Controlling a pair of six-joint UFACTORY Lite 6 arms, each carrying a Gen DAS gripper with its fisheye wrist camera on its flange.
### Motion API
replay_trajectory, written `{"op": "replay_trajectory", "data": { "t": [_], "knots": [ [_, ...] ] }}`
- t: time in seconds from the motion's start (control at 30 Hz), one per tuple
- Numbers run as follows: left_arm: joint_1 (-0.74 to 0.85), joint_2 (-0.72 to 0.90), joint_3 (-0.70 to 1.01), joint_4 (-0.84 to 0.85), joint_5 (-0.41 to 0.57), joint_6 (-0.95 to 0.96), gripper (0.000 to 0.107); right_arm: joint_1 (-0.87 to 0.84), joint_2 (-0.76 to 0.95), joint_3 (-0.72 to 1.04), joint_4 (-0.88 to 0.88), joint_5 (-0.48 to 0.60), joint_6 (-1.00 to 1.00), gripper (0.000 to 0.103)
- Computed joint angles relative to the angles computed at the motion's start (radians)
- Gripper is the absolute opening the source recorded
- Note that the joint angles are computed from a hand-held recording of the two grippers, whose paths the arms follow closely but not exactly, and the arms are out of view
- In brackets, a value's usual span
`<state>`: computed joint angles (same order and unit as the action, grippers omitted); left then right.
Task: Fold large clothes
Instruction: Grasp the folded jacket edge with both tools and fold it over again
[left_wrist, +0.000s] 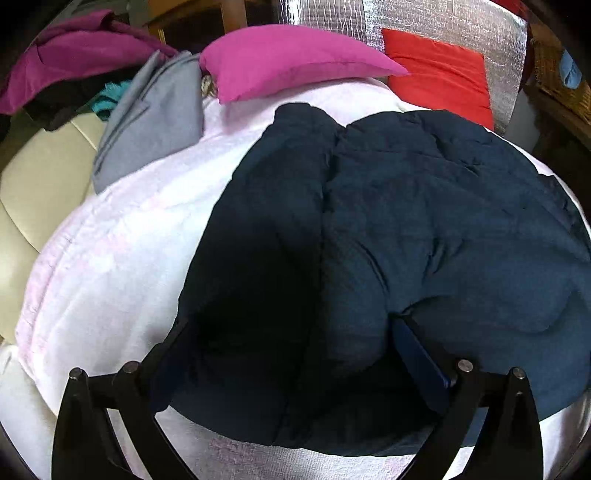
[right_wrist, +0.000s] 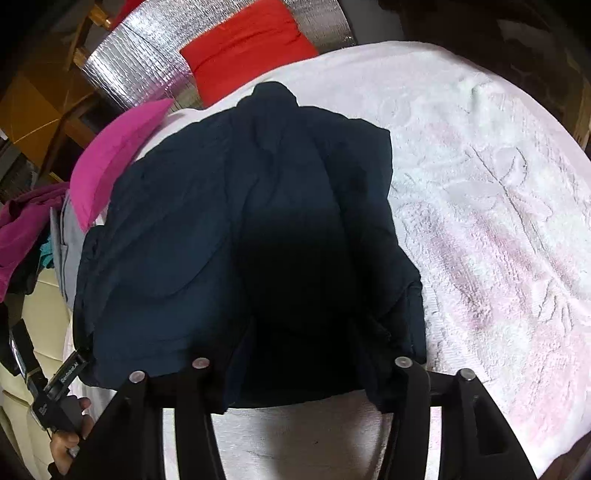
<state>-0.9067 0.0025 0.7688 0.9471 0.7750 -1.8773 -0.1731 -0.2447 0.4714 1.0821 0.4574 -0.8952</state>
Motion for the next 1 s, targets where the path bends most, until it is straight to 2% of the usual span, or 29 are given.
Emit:
{"op": "replay_trajectory", "data": {
  "t": [0.2,0.27,0.47,0.6,0.7,0.77,0.87,0.93,1.0],
  "knots": [
    [0.091,-0.059,-0.072,0.005,-0.161,0.055,0.103,0.053,0.022,0.016,-0.028,-0.042,0.036,0.073],
    [0.113,-0.062,-0.082,0.002,-0.197,0.073,0.103,0.056,0.048,0.03,-0.014,-0.047,0.01,0.08],
    [0.067,-0.022,-0.059,0.013,-0.151,0.056,0.103,0.109,0.067,0.026,0.055,-0.083,-0.07,0.1],
    [0.04,-0.019,-0.049,0.003,-0.126,0.037,0.103,0.085,0.056,0.018,0.089,-0.058,-0.122,0.101],
    [0.048,-0.021,-0.016,-0.026,-0.096,0.065,0.103,0.0,0.035,0.004,0.114,0.038,-0.213,0.101],
    [0.013,-0.017,0.021,-0.026,-0.014,0.067,0.103,-0.126,0.0,-0.008,0.105,0.162,-0.232,0.094],
    [-0.077,-0.034,0.045,0.078,0.151,-0.041,0.103,-0.312,-0.019,0.02,0.096,0.344,-0.277,0.087],
    [-0.092,-0.033,0.052,0.103,0.188,-0.068,0.103,-0.388,-0.02,0.054,0.106,0.405,-0.312,0.083],
    [-0.061,0.0,0.077,0.071,0.179,-0.039,0.103,-0.459,-0.044,0.053,0.127,0.457,-0.326,0.082]
  ]
}}
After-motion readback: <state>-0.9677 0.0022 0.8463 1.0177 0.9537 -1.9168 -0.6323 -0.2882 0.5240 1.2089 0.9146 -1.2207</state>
